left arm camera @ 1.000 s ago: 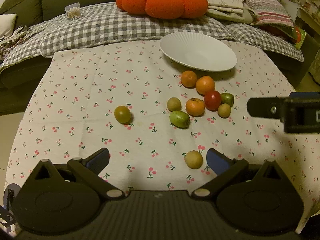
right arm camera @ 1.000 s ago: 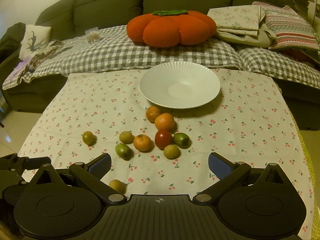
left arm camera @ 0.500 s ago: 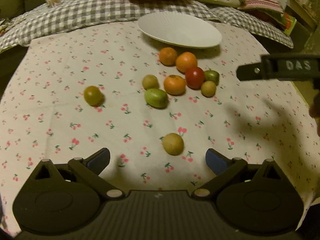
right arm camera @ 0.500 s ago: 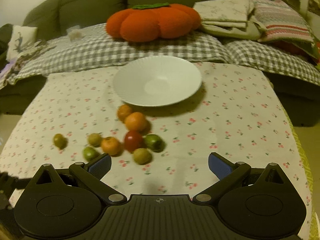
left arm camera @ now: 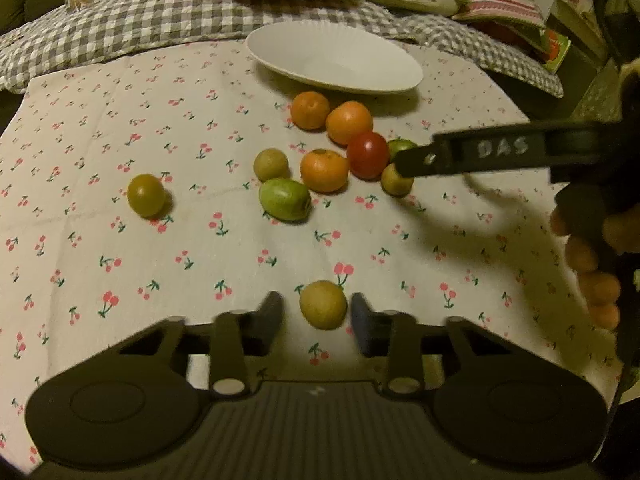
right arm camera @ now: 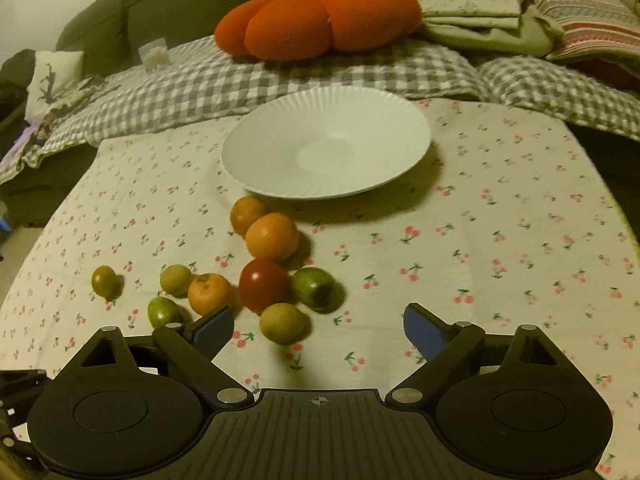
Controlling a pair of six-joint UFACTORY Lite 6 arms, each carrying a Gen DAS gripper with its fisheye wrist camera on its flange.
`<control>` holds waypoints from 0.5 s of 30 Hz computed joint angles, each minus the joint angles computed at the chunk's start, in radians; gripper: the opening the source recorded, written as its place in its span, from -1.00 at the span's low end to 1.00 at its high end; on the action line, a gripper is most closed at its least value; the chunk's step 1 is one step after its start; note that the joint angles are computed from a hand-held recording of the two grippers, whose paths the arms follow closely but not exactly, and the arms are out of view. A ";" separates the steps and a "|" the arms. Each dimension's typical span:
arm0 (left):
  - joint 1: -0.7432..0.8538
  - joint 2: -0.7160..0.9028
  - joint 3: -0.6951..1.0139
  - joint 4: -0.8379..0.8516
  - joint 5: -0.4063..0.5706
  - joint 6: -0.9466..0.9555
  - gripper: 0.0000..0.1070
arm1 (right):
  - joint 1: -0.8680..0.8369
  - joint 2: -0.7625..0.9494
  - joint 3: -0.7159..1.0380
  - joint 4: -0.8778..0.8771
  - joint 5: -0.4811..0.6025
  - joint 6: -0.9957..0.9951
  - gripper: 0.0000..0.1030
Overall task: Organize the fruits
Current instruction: 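Close left gripper on pale yellow fruit while right gripper grasps small brown fruit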
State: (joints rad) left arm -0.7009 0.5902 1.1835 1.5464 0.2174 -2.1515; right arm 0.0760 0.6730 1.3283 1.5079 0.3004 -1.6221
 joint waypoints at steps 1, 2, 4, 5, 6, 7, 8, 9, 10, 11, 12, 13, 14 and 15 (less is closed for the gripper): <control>0.008 -0.003 -0.005 0.046 -0.018 -0.043 -0.56 | 0.005 0.002 0.000 0.008 -0.003 -0.014 0.70; 0.010 -0.005 -0.007 0.051 -0.022 -0.049 -0.56 | 0.010 0.007 0.002 0.006 0.000 -0.017 0.64; 0.011 -0.011 -0.015 0.073 -0.024 -0.065 -0.56 | 0.025 0.014 0.010 -0.015 -0.014 -0.008 0.53; 0.013 -0.012 -0.018 0.090 -0.027 -0.082 -0.56 | 0.030 0.017 0.011 -0.016 -0.017 -0.009 0.44; 0.017 -0.017 -0.024 0.102 -0.033 -0.096 -0.56 | 0.033 0.023 0.015 -0.026 -0.017 -0.004 0.35; 0.023 -0.019 -0.026 0.101 -0.040 -0.100 -0.56 | 0.036 0.029 0.026 -0.059 -0.029 0.021 0.31; 0.030 -0.024 -0.031 0.107 -0.048 -0.111 -0.56 | 0.039 0.035 0.027 -0.053 -0.027 0.018 0.29; 0.035 -0.029 -0.037 0.114 -0.052 -0.122 -0.56 | 0.041 0.040 0.028 -0.050 -0.025 0.017 0.29; 0.038 -0.032 -0.039 0.117 -0.053 -0.128 -0.56 | 0.044 0.044 0.026 -0.027 -0.029 -0.005 0.28; 0.039 -0.035 -0.043 0.127 -0.052 -0.142 -0.56 | 0.048 0.047 0.023 0.010 -0.035 -0.042 0.22; 0.041 -0.038 -0.045 0.130 -0.049 -0.147 -0.56 | 0.049 0.052 0.025 0.014 -0.036 -0.051 0.14; 0.043 -0.040 -0.046 0.132 -0.047 -0.149 -0.56 | 0.051 0.058 0.029 0.027 -0.036 -0.064 0.10; 0.045 -0.043 -0.047 0.137 -0.045 -0.154 -0.56 | 0.051 0.065 0.032 0.031 -0.031 -0.067 -0.06; 0.047 -0.046 -0.049 0.147 -0.044 -0.163 -0.56 | 0.050 0.071 0.036 0.020 -0.024 -0.053 -0.23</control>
